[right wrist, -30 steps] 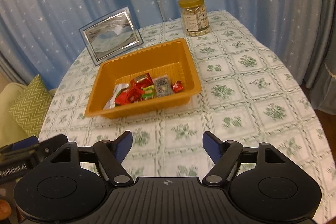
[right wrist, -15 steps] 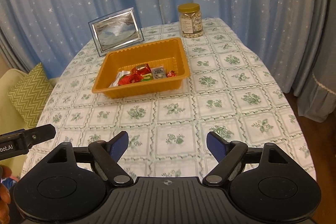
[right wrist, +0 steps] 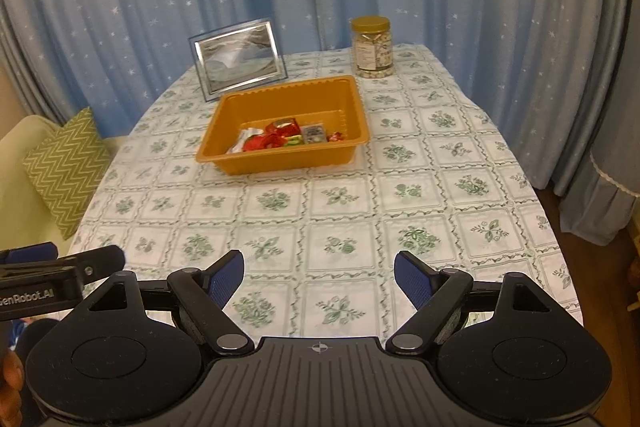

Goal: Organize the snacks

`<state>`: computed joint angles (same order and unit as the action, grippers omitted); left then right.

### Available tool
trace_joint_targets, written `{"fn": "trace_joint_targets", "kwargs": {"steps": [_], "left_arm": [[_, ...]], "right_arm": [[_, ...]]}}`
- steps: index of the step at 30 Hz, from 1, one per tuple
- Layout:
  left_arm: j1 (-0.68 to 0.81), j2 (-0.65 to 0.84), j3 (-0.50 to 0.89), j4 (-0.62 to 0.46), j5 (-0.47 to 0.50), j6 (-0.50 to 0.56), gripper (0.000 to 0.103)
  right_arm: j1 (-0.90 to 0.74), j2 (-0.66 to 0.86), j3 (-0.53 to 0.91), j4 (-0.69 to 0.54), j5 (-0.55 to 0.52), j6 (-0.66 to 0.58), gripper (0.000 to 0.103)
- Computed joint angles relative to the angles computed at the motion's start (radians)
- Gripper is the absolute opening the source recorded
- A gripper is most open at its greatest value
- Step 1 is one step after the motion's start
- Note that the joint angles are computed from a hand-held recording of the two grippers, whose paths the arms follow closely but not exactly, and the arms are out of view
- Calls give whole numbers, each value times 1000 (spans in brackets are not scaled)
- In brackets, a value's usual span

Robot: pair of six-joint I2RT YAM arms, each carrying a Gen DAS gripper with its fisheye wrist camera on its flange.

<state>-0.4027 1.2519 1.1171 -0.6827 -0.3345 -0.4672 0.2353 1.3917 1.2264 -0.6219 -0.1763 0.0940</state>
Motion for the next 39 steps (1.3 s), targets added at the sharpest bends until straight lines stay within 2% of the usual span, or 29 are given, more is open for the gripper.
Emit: {"fn": "trace_joint_targets", "kwargs": {"steps": [13,39], "left_arm": [[-28,-23,2,-15,-35,-2,103],[-23,-24,-11,3,-31,13,103]], "right_arm": [[33,-40,-9,-2,14,13,82],[22,-29,-13,8,4,16,82]]}}
